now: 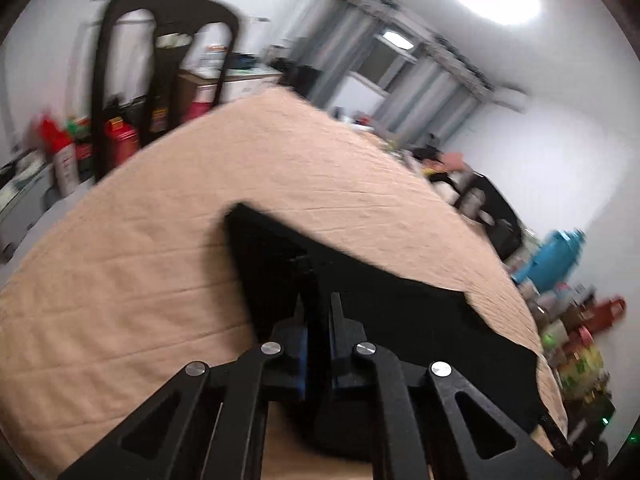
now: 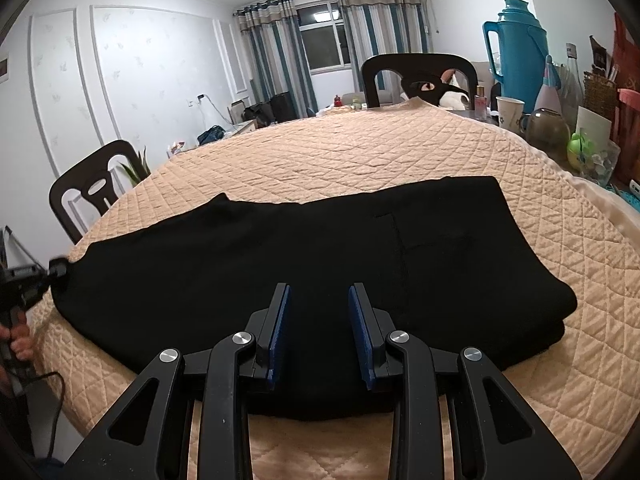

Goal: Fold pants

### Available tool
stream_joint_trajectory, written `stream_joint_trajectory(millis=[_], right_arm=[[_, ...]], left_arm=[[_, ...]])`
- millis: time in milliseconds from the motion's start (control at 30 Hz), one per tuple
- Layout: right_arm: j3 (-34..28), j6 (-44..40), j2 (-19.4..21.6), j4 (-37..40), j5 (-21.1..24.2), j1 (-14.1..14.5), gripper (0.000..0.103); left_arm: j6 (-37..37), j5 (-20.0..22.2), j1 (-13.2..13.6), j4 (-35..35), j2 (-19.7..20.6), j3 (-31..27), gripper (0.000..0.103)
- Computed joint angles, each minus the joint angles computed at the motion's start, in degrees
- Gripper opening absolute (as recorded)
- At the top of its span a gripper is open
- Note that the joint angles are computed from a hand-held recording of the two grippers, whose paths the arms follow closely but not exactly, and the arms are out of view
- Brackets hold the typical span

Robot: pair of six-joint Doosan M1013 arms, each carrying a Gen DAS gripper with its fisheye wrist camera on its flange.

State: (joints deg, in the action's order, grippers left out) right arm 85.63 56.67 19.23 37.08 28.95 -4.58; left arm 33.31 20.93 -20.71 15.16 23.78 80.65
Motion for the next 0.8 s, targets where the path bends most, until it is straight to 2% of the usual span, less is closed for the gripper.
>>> stream_joint_trajectory(millis=[67, 200, 300, 367, 433, 533, 567, 700, 767, 800], right_arm=[[-0.01, -0.64, 0.02, 0.84, 0.16, -0.02, 0.031], [0.03, -1.79, -0.03, 2.32, 0.22, -0.13, 0.031], [0.16, -2.25, -0.12, 3.36, 0.38, -0.41, 0.031], [0.20, -2.40, -0.15, 3.93, 0.66, -0.65, 0.031], [0.12, -2.85, -0.04, 5.22, 1.52, -1.07, 0.031], [-0.20, -4.31, 0.39, 8.38, 3.89, -1.71, 0.031], [-0.46, -4.79, 0.68, 9.31, 4.98, -1.82, 0.031], [-1.66, -7.19, 1.79, 12.77, 9.27, -1.56, 0.031], [-3.13, -8.45, 2.92, 14.53, 12.79, -1.32, 0.031], [-3.87, -8.84, 3.48, 15.05, 14.39, -1.17, 0.031]], left_arm=[[10.40, -0.50, -0.63, -7.32, 1.36, -2.90, 0.009], [35.47, 1.03, -2.30, -26.83, 5.10, -9.76, 0.009], [50.23, 5.11, -3.93, -38.51, 7.81, -13.70, 0.009], [57.79, 9.54, -4.72, -44.83, 9.53, -15.72, 0.009], [59.40, 13.33, -5.41, -45.31, 10.80, -16.94, 0.009], [64.23, 19.35, -5.02, -51.14, 12.03, -17.80, 0.009], [65.03, 19.84, -4.94, -51.82, 11.79, -17.39, 0.010], [69.79, 16.71, -3.97, -56.18, 8.93, -13.39, 0.020], [69.72, 12.87, -3.52, -56.25, 7.26, -11.17, 0.030], [69.07, 10.53, -3.38, -55.70, 6.48, -10.00, 0.031]])
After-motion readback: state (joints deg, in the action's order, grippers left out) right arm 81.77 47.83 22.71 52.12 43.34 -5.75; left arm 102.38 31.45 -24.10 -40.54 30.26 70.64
